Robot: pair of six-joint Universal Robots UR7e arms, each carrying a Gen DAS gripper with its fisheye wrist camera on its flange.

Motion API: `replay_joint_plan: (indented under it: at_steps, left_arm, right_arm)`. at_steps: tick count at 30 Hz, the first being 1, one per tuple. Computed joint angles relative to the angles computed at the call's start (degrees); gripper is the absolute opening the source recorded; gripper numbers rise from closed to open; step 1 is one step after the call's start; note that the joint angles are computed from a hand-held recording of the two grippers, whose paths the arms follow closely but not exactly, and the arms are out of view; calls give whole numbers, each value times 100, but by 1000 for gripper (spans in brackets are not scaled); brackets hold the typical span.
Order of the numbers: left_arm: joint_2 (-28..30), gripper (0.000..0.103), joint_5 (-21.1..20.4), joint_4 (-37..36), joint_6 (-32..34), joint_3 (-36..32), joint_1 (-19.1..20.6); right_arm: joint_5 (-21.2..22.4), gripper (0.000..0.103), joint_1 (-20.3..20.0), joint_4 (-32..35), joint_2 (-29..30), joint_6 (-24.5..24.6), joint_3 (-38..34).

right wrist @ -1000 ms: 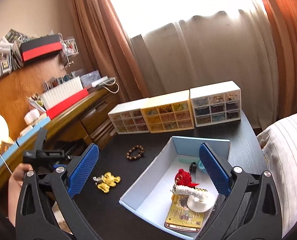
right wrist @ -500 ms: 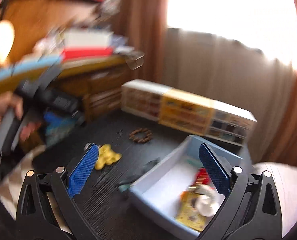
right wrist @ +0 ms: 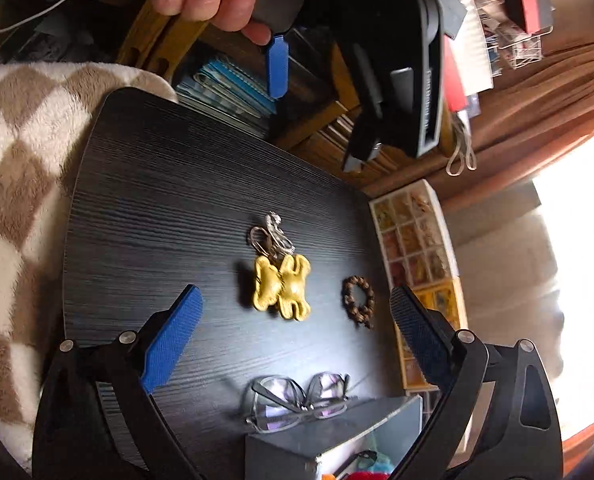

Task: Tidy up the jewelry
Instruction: 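Move the right tool over the yellow bear keychain with silver keys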

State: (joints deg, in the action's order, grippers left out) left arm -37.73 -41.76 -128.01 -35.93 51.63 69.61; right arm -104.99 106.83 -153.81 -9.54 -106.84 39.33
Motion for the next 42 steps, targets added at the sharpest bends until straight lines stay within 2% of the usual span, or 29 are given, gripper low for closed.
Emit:
replay_joint_plan:
  at_steps: [9,22,29,33,36,39,42]
  left_arm:
    - [-6,91,-141,-58,49,1,47]
    - [28,91,-209,-50,120,-36,44]
    - [5,91,-252,-116,156,-6,43]
    - [24,91,-300,-150,193,-27,53]
    - [57,91,-324,-130,241,-77,62]
    - [86,91,-368,-129,261,-129,81]
    - [98,91,-395,-121,254,-151,98]
  right_arm:
    - [-179,90,47,142,395,-191,-603]
    - [-395,90,73,-492,710,-559,-730]
    - [-421,90,71,-1296,910,-745,-733]
    - [-320,90,43,-2031,986,-1086,-557]
    - [-335,90,27,-2412,1232,-1256,-814]
    - [-405,88,28,-2498,1448,-1273,-1153]
    - [-282,87,4,-2693,1603,-1427,-1358]
